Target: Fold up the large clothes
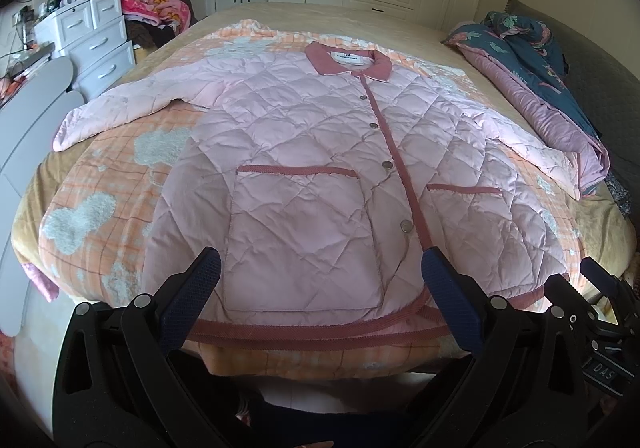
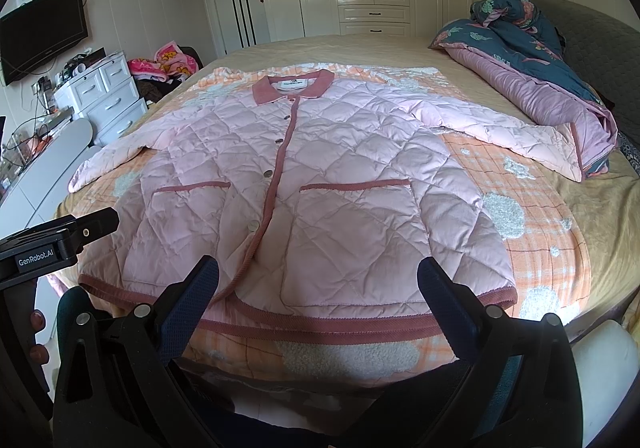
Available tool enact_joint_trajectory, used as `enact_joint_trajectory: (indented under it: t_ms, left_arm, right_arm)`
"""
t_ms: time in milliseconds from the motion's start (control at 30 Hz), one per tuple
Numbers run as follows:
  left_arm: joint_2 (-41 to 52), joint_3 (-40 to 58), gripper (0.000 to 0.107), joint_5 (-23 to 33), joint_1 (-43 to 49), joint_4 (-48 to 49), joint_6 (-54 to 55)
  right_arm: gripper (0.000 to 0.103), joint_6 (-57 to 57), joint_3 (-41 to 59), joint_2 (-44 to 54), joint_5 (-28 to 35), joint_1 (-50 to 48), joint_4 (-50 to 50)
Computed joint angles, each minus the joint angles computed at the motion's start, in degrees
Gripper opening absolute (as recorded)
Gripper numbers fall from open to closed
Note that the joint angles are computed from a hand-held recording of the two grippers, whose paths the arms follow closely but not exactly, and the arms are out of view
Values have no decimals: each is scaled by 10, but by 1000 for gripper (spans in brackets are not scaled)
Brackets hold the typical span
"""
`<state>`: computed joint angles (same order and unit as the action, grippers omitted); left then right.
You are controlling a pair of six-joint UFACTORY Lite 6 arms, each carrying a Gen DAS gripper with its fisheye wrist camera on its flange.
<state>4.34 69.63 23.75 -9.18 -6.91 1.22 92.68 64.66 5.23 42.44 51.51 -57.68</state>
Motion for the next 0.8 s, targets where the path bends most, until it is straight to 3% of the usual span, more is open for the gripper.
enact_joint_trajectory:
  t_ms: [800]
  left_arm:
    - [2,1,94,0,6,-12,15]
  right_arm:
    - [99,-1,0,2,-5,-4,1]
